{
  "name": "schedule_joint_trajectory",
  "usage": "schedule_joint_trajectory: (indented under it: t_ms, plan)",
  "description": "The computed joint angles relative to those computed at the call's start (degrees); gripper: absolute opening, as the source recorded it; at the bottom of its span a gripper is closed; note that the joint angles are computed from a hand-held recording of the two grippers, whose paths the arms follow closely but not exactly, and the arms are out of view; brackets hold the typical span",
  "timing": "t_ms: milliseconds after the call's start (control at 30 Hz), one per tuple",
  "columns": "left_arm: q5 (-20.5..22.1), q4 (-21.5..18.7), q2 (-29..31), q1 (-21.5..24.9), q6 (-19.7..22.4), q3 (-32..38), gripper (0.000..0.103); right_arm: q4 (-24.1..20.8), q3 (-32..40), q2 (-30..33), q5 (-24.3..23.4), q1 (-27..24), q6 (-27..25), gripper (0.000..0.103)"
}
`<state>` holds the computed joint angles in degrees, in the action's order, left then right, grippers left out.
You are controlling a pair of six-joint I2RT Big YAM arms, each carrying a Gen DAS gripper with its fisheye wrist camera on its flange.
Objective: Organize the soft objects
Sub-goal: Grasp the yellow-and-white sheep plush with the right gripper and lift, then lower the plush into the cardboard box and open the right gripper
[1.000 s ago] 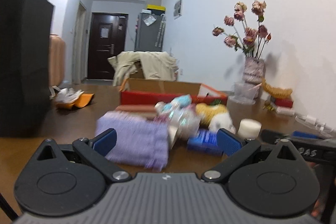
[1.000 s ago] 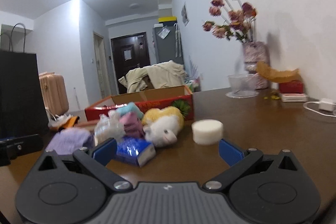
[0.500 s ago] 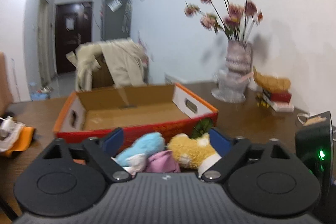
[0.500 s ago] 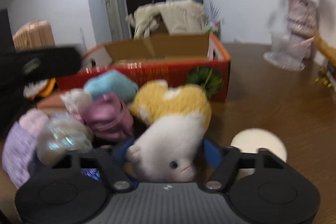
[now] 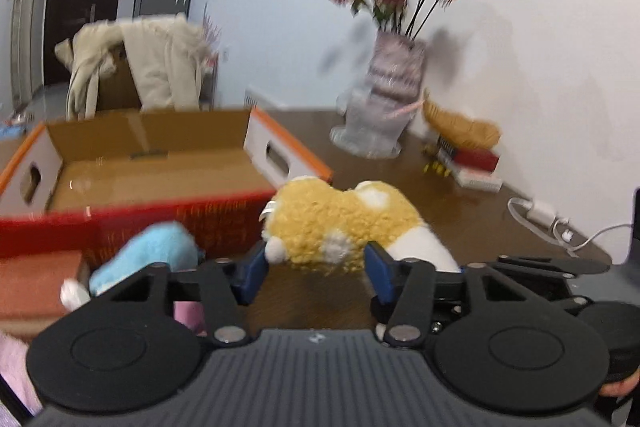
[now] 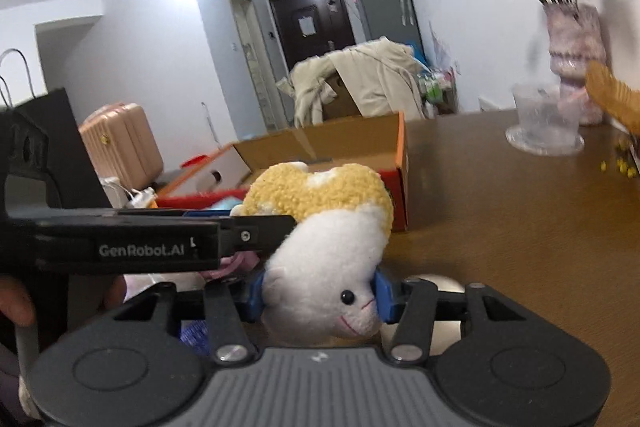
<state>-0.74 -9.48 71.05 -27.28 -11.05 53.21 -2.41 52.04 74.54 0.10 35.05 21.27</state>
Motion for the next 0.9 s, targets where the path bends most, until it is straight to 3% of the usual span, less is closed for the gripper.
schedule_joint_trajectory:
  t_ms: [133,200,333,433,533,633,733,800,900]
  plan:
    - [-0.66,-0.58,-1.41,1.26,1.51,3.59,0.053,-2.58,5.8,0.62,-4.45,-2.34,-3.73,0.051]
    - [0.6,-3.19,0.32,3.43,2.33,8.21,0.056,-5.11,11.92,3.6,-6.66,-3.68,-6.94,0.051]
    - [3.15,-8.69,10.55,8.52,6.54,21.19,0.062,-12.46,27.82,14.84,-9.86,-5.96,-10.3,0.051]
    - [6.72,-15.68,21.57,12.26,5.64,33.25,0.064,-21.51,42.64,26.49,-11.1,-7.53,-10.65,0.051]
    - [4.85,-22.04,29.94,14.33,1.59,42.23,0.063,-31.25,57.22,37.59,-7.12,-7.74,-11.77,0.051]
    - [5.69,-21.25,31.36,15.91,-0.91,43.01,0.063,-39.92,69.11,46.03,-4.18,-7.63,-10.54,0.051]
    - [5.75,-20.0,29.9,16.52,-0.31,41.02,0.068,-42.62,72.95,48.71,-1.37,-6.68,-11.17,0.057]
    - [4.57,-19.96,28.72,16.6,1.06,39.7,0.071,-44.61,75.26,49.83,1.59,-5.93,-12.22,0.067]
    - [4.14,-18.94,26.65,17.04,0.83,36.98,0.076,-45.07,75.97,50.12,6.89,-4.95,-14.62,0.072]
